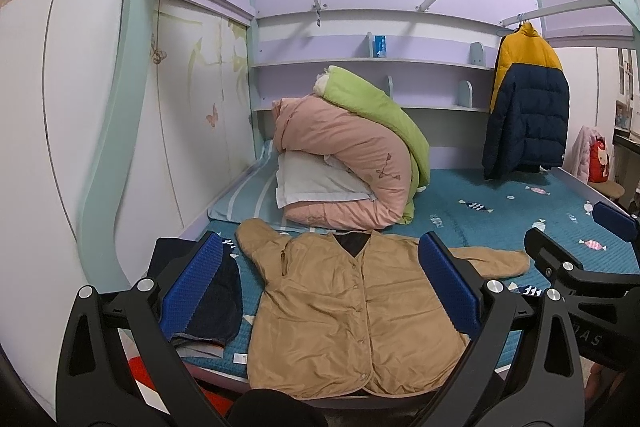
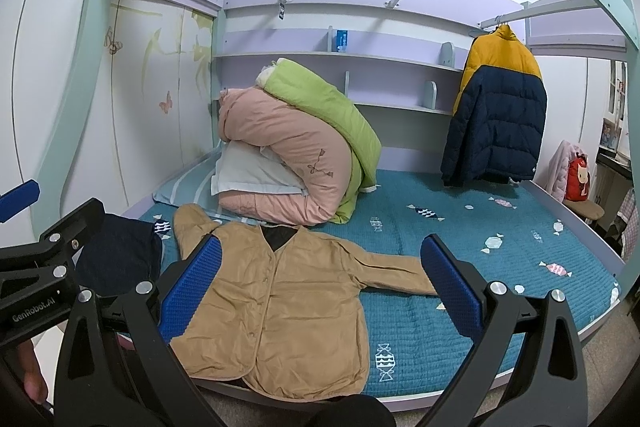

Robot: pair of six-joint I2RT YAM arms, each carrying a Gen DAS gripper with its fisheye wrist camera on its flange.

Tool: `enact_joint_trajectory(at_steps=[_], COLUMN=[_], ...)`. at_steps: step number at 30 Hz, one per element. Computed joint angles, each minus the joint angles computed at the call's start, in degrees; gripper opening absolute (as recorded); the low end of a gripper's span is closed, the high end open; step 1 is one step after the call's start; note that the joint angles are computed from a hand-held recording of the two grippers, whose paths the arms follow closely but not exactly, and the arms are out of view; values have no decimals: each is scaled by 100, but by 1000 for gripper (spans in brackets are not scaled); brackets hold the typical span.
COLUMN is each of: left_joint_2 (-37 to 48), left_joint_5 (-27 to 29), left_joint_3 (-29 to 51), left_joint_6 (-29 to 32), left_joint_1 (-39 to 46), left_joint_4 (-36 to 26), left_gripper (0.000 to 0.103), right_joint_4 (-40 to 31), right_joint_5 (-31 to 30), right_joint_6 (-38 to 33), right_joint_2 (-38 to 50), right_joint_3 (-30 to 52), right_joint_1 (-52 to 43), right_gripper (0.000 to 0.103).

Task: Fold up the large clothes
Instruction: 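Move both grippers toward the tan jacket's sleeves and hem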

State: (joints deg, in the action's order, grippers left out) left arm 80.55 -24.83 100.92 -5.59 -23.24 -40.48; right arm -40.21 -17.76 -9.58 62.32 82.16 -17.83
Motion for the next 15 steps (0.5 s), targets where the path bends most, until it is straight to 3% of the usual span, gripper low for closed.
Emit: enact_joint_trajectory(at_steps=[5,9,15], left_joint_2=[281,761,1928], left_joint_5=[45,1086,1662], left_joint_3=[314,704,1471], left_joint_6=[-3,-128,-217], left_joint_1=[23,479,1238], left_joint_4=[-177,-446,-649], left_gripper=[98,98,98], right_joint_4=[111,230,639], right_joint_5=[194,293,436], right_joint_6=[67,197,534], right_joint_2=[200,639,1682], right_joint_3=[1,51,206], right_joint_1=[122,228,476], right_gripper=[96,96,96])
